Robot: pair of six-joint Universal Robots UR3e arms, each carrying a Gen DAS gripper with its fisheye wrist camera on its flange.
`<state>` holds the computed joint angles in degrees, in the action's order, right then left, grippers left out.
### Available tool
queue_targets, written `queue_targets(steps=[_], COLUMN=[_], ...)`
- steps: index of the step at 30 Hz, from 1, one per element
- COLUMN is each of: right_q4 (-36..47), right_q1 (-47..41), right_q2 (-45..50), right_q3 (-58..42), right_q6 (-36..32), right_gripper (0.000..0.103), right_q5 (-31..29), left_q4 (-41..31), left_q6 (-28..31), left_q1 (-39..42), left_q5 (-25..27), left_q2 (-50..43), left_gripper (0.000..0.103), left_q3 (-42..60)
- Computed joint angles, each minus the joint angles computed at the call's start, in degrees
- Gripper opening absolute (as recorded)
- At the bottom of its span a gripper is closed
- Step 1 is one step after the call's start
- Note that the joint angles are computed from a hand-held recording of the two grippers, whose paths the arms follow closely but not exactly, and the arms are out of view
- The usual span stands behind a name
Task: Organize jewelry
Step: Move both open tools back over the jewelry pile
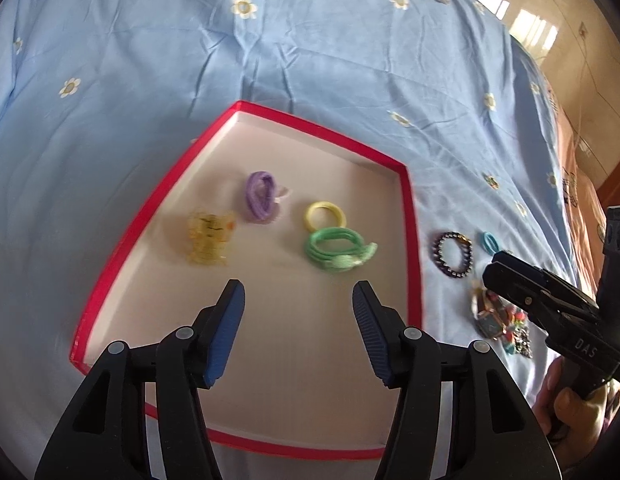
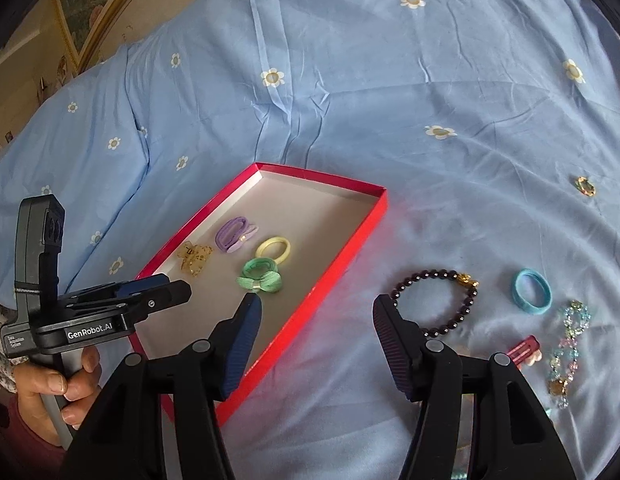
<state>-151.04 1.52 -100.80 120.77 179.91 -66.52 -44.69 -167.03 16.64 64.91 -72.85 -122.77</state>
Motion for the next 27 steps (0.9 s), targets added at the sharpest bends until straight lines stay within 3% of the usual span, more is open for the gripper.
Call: queue_targets(steps=[8, 17, 27], right_q4=[7.2, 23.02, 35.19], right_q1=[-10.19, -26.47, -38.32], right_q2=[-12.98, -28.49, -36.09], right_q3=[7.8, 12.95, 13.67], right_q6=[-4.93, -14.58, -23.18], right_gripper=[0.061, 0.061, 0.062], right_q5=[3.02, 8.66, 12.87], left_q4=[1.0, 2.68, 3.84], left_q6=[-2.28, -4.44, -5.79], left_q1=[-6.98, -14.18, -20.91], left_q5=[1.07, 3.31, 6.09], left_q2=[-1.67, -6.17, -12.62], left_gripper=[0.056, 0.056, 0.056], left_q3=[2.04, 6.38, 12.2])
